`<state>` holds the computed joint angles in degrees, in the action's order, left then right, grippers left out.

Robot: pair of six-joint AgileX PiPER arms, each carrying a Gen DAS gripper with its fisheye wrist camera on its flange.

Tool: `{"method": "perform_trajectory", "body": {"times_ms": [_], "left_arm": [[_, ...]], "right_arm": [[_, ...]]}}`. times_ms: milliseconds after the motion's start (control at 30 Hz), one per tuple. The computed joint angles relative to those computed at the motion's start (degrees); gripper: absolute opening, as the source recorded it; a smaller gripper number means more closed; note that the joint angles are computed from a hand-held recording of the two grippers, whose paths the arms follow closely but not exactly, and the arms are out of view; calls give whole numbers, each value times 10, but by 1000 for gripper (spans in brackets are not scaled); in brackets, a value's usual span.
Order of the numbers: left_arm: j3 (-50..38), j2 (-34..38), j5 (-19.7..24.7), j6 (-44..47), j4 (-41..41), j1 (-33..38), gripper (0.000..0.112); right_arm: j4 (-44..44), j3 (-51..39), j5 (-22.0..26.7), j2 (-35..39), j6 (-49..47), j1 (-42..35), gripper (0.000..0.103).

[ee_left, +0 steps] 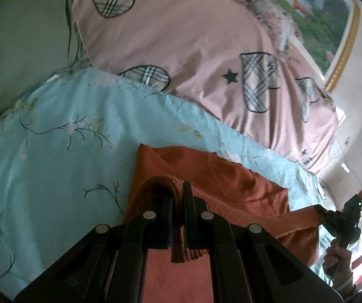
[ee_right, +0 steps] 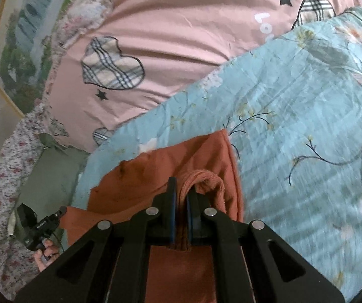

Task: Fold small clothes

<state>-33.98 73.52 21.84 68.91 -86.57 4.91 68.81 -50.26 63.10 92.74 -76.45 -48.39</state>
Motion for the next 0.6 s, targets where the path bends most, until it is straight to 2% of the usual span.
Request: {"method": "perform_trajectory", "body": {"times_ms": [167, 233, 267, 333, 367, 433, 500, 600], "left_arm": [[-59, 105, -42, 49, -53, -26, 5], [-80, 137, -63, 35, -42, -40, 6], [-95, 162, -70, 5, -11, -46, 6], [-106, 184, -70, -34, 31, -47, 7], [-101, 186, -58, -24, 20, -41, 7], [-74, 169, -34, 22, -26, -29, 21], [-34, 131, -25, 54, -58, -32, 34], [25, 64, -24, 59, -64, -63, 43]], "right_arm": [[-29, -21, -98, 33, 42, 66, 9], [-53, -27, -120, 45, 71, 77, 10], [-59, -25, -121, 47, 77, 75, 10], [-49, -1, -120, 22, 57, 56, 21], [-42, 14, -119, 4, 42, 45, 25], [-18, 54, -99, -47, -9, 11, 39], [-10, 83, -73, -86, -39, -10, 40], [-30, 121, -2, -120, -95, -5, 40]]}}
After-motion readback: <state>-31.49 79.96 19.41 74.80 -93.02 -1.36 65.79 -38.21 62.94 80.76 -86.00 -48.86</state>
